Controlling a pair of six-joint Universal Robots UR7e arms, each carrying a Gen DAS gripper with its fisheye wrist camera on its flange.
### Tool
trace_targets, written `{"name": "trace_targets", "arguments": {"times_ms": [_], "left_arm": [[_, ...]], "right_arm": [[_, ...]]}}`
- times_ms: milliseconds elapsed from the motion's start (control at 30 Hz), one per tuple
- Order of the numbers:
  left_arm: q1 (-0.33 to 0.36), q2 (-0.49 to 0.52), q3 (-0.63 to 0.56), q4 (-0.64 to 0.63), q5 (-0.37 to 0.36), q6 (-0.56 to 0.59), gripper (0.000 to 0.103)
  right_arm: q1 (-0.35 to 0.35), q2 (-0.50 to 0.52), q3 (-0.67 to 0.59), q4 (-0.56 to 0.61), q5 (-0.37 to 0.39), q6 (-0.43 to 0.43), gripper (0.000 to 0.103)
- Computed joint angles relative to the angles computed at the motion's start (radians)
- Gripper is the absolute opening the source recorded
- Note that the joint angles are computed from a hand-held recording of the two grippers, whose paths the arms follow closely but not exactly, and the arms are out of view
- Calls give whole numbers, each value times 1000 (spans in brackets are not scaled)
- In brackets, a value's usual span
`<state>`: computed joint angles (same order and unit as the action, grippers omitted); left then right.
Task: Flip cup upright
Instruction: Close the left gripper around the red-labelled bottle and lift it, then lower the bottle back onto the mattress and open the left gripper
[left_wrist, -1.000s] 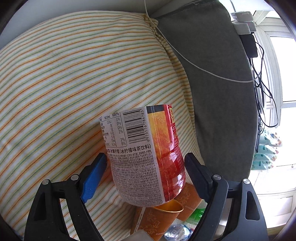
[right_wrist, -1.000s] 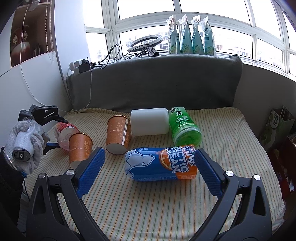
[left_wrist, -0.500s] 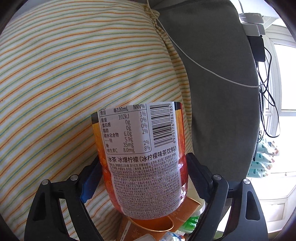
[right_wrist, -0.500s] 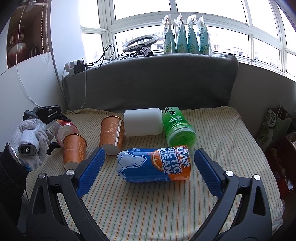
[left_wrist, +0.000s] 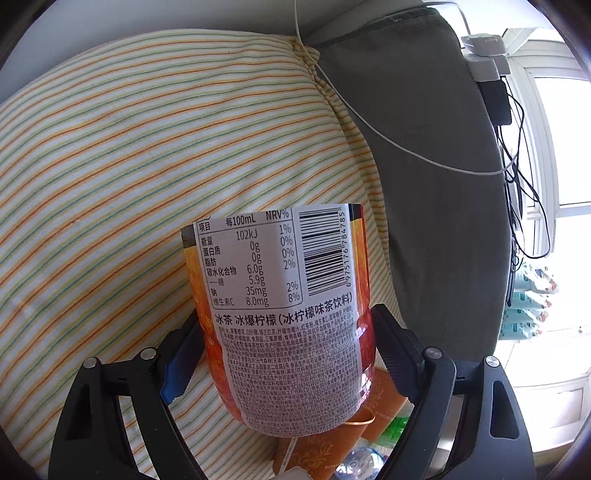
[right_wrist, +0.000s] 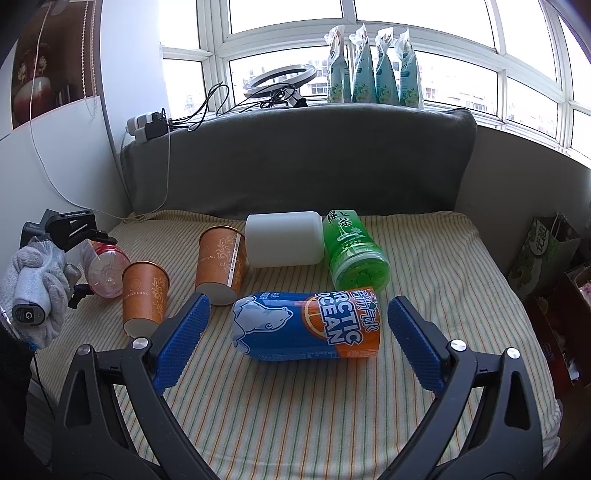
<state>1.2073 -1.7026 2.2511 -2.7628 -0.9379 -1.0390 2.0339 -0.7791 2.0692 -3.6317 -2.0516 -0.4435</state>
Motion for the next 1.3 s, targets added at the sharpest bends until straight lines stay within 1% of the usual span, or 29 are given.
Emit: {"name": "trace_targets", "arguments": {"times_ms": [100,200,300,433,567,800,933,1033,1233,1300], "left_arm": [[-41,-41,19,49,38,8,86],[-82,-90,43,92,53,7,86],[-128,-134,62,141,66,2,86],[-192,-187,84,215,72,-6,86],[-233,-217,106,247,49,-18,86],[-287,-227,131,281,-5,-34,86],[-322,-210,140,310,-32,-42,86],[-334,-163,135,314,-71,-30,86],[-315,-31,105,278,-192,30,86],[-302,10,98,244,-231,41,86]], "right_arm": [[10,-1,-2,18,-18,-9,99],[16,-9,1,47,-15,-7,99],[11,-28,10,97,4,26,99],[10,-33,24,95,0,30,99],[13,-39,41,90,-1,26,99],[18,-50,64,84,1,10,99],[14,-61,76,87,6,12,99],[7,-71,84,95,10,17,99],[1,-86,100,98,-3,14,99],[-1,-90,104,99,-7,16,99]]}}
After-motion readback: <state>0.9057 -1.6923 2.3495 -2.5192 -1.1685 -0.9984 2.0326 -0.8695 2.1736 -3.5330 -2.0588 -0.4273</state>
